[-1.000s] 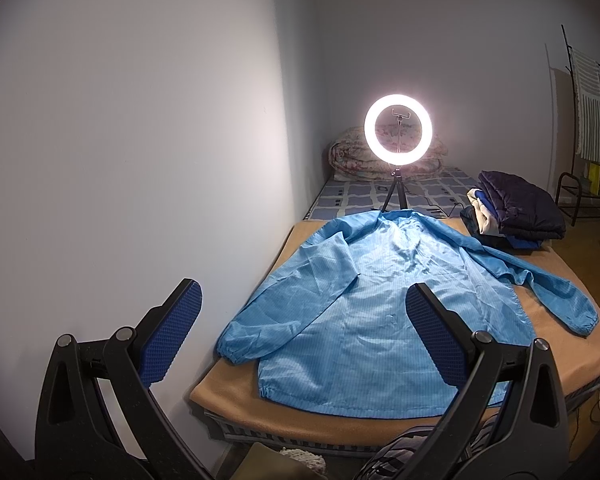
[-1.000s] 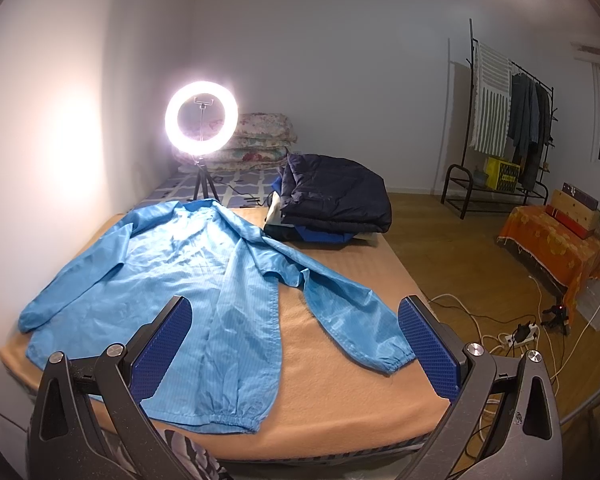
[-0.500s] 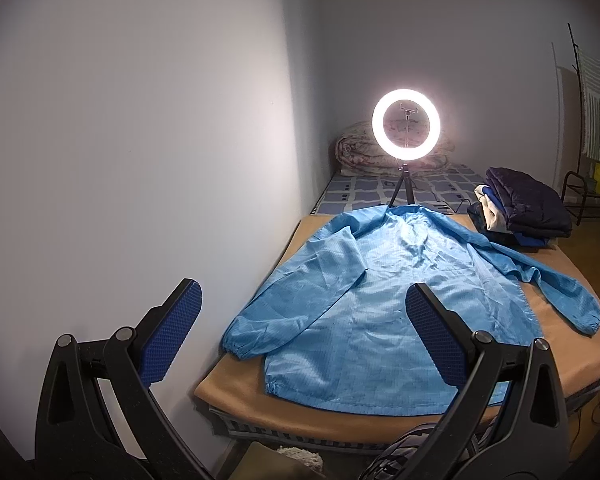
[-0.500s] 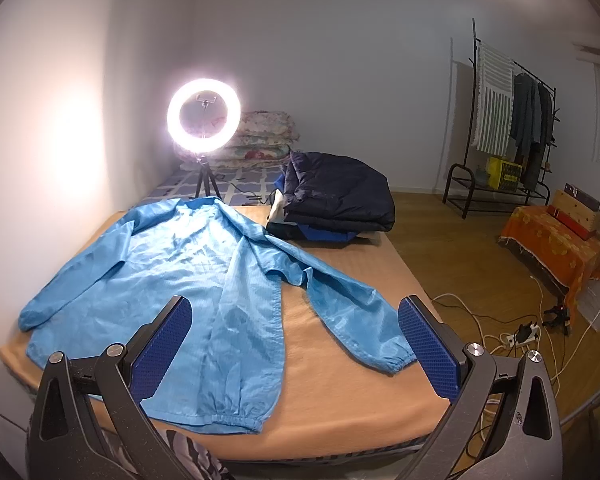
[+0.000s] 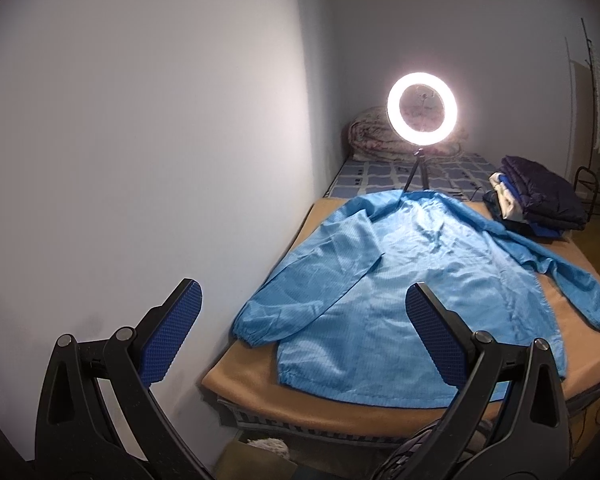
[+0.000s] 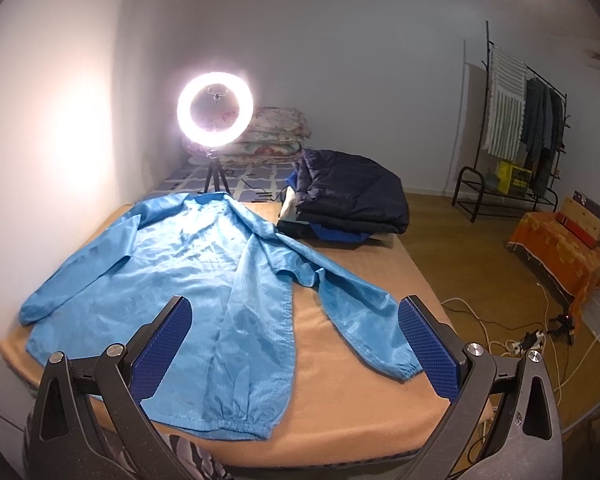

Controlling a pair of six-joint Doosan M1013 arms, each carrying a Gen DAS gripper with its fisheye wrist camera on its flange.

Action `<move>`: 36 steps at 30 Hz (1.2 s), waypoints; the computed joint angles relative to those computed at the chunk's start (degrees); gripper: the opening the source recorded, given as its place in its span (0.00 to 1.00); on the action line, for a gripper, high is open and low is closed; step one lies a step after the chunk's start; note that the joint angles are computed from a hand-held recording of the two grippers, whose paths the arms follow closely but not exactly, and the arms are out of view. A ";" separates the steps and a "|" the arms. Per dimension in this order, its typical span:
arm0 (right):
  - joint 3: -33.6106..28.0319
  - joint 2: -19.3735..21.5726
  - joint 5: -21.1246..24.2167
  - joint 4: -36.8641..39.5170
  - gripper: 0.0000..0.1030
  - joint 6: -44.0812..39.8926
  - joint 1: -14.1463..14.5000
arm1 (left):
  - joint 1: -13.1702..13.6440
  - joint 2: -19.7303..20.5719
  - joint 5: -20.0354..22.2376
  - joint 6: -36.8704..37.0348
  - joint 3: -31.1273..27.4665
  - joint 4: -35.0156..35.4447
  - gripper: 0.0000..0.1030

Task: Fold large clothes
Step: 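Move the right tool onto the coat body and close it on the fabric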

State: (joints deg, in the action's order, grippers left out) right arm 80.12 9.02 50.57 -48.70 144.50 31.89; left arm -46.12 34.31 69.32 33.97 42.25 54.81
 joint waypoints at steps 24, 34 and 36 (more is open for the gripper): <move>-21.12 17.07 -10.62 29.93 0.99 -45.37 -1.53 | 4.30 -2.27 -3.81 -5.88 11.17 -5.25 0.87; -42.49 31.85 4.90 43.78 0.99 -55.60 -0.44 | 6.25 -1.06 -4.09 -8.07 11.26 -8.27 0.86; -47.73 35.25 9.10 46.46 0.99 -56.40 -0.26 | 6.75 -0.68 -4.62 -8.00 11.01 -9.39 0.86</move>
